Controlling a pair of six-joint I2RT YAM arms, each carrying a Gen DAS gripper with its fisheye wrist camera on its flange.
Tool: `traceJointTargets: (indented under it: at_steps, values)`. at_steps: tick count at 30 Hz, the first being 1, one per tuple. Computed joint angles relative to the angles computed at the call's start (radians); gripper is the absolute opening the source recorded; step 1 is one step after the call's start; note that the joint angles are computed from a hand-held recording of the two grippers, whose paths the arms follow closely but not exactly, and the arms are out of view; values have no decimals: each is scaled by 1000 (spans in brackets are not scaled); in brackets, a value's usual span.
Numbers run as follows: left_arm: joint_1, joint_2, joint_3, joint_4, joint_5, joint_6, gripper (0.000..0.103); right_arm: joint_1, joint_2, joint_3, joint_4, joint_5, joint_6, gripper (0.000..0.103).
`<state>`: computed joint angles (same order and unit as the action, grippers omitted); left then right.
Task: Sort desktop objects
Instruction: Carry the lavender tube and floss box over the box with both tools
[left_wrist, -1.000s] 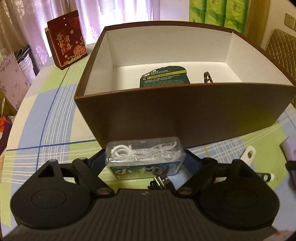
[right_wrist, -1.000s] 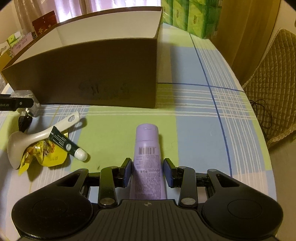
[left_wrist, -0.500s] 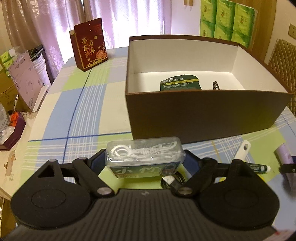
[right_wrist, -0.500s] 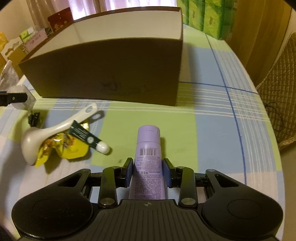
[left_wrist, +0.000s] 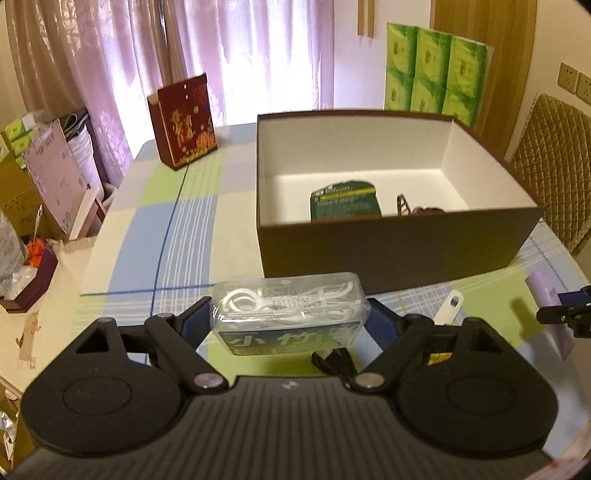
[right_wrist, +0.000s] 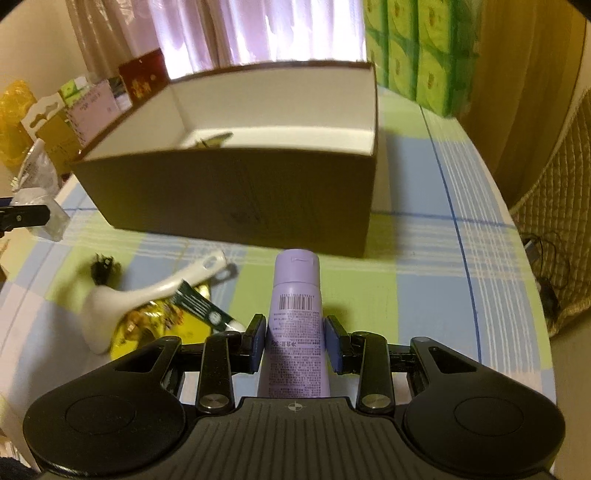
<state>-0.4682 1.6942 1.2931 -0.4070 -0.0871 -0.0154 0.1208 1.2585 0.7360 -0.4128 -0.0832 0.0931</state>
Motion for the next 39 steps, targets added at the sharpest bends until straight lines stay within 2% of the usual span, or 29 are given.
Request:
traceJointTargets:
  at_steps: [8,21,30,39]
  values:
    - [-31,6,60,-33,-1,0,84,24,-18,70,-39,-5,-5,31]
    - [-54,39,110,-53,-2,16,84,4,-39,83,-65,-21,-6,31]
    - [-61,43,128,-40,26,20,84,16,-29,114,-60,-32,-12,31]
    - [-82,85,202,-33,62,33,84,33,22,202,-33,-61,-11,31]
